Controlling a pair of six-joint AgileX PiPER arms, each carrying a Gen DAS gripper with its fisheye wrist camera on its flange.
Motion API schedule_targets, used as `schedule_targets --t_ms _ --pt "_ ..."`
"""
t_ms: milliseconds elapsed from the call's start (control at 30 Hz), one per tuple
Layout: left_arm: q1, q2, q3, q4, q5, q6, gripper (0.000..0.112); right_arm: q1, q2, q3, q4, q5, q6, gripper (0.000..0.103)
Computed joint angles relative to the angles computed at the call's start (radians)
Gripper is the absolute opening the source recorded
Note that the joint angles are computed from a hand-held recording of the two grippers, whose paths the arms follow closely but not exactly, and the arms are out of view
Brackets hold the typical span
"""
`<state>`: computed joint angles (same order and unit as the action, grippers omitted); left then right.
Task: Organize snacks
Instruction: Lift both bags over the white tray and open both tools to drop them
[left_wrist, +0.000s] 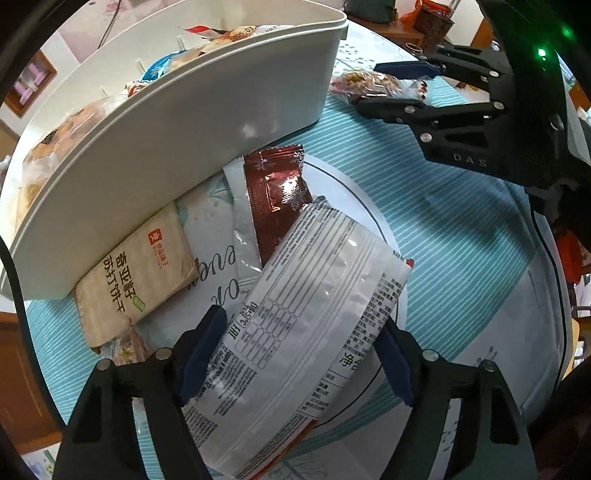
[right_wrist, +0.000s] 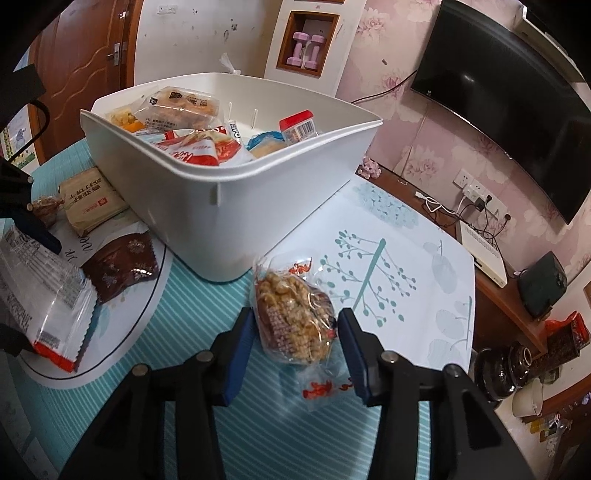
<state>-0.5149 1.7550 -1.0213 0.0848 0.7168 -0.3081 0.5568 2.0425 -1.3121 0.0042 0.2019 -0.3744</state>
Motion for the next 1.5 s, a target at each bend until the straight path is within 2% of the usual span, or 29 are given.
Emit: schedule_targets --t_ms 300,567,833,1033,1267,1433,1500 --pt "-0.014 -0.048 0.040 0.003 0.010 -0.105 0.066 0.006 -0.036 0.034 -0.072 0.028 0.096 0.046" --pt "-0.047 -0.089 0.085 -0.020 0.017 -0.216 0.064 0.015 -0.095 0.085 -0.083 0.044 0.127 0.046" --pt "-0.069 -0.172 0.171 -0.035 -0.010 -0.372 0.059 0.018 -0.166 0.155 -0.012 0.046 0.077 0.045" --pt "-0.076 -0.287 0.249 -0.019 -0.019 -0.520 0.058 0.026 -0.236 0.225 0.048 0.035 0.044 0.045" --pt "-0.087 -0.405 0.286 0.032 0.023 -0.622 0.057 0.041 -0.316 0.294 0.057 0.031 0.065 0.045" --pt "-0.130 -0.421 0.235 0.063 0.046 -0.649 0.057 0.066 -0.368 0.329 0.023 0.035 0.126 0.045" --pt "-0.154 -0.434 0.178 0.080 0.096 -0.669 0.057 0.079 -0.387 0.338 -0.005 0.036 0.160 0.045"
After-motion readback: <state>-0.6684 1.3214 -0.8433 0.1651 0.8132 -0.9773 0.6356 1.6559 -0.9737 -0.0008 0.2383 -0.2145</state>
